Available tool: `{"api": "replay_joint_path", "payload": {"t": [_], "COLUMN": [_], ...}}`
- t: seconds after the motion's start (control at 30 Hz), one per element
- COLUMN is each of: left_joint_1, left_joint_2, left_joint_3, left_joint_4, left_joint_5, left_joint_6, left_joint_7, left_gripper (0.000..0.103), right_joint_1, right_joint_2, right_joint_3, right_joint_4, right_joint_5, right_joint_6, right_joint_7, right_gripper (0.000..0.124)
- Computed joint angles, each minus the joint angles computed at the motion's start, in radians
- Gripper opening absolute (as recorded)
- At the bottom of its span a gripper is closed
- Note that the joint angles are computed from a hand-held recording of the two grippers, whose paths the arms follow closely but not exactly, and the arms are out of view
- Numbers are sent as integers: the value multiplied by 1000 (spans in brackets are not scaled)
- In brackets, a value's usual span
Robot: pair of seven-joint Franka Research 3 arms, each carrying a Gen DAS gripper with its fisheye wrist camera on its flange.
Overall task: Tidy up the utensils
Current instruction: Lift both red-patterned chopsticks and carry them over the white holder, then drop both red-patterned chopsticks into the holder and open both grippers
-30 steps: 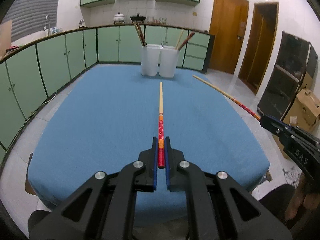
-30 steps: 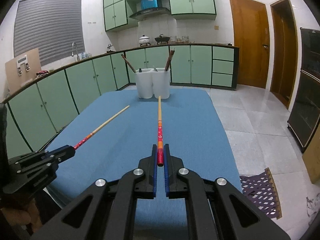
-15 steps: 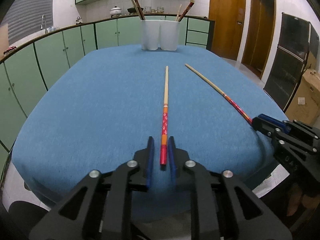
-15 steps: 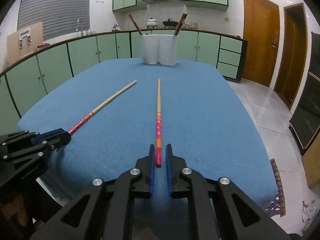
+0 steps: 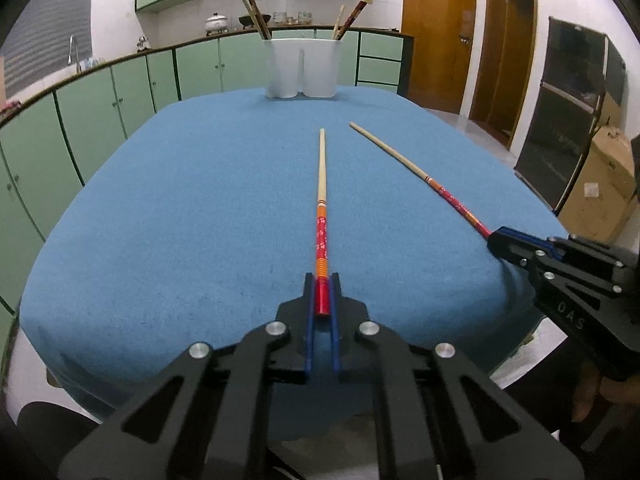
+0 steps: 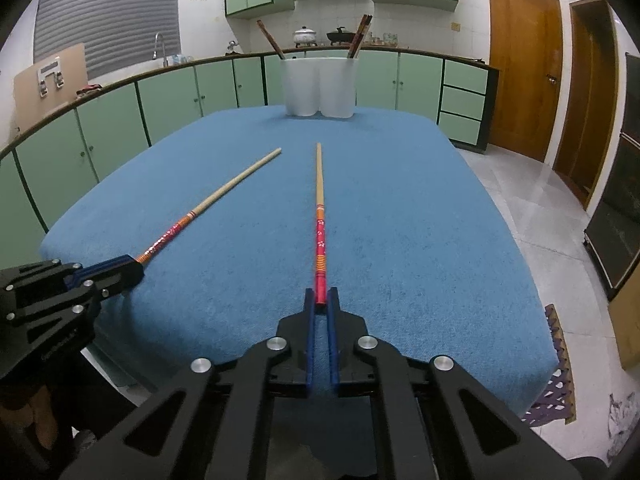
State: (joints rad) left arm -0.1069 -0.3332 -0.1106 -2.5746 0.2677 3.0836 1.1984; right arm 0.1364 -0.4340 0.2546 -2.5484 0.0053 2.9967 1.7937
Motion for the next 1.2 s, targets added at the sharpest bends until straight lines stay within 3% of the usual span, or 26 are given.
{"api": "replay_joint_path", "payload": {"t": [0.07, 0.17, 0.33, 0.53, 0.7, 0.83, 1.0, 1.2], "left_joint_1": [-11, -70, -78, -108, -236, -272, -249, -172], "left_joint_2": [-12, -58, -113, -86, 8, 109, 224, 369], "left_joint_3": [9, 68, 83, 123, 245, 287, 287, 241], "left_joint_4": [-1, 7, 37, 143, 307, 465, 653, 887], "left_joint_5": [-14, -71, -110, -131, -265, -387, -503, -571], "left_joint_6": [2, -20, -33, -19, -75, -139, -230, -337], "left_joint_7": [1, 29, 45, 111, 281, 422, 542, 625], "left_gripper": [5, 5, 5, 5, 5, 5, 5, 5], "right_joint_1": [8, 8, -2, -27, 28, 67, 104, 133], "right_joint_2": [-15, -56, -108, -38, 120, 234, 424, 596], "right_joint_3": [-13, -16, -14, -6, -73, -116, -161, -192], "right_joint_4": [2, 3, 37, 196, 438, 632, 953, 1252], "right_joint_5": [9, 26, 48, 33, 30, 35, 77, 80], "right_joint_6": [2, 18, 31, 15, -114, -240, -464, -617], "right_joint_7": [-3, 1, -6, -48, -148, -211, -265, -294], "right_gripper": [5, 5, 6, 6, 6, 5, 5, 5]}}
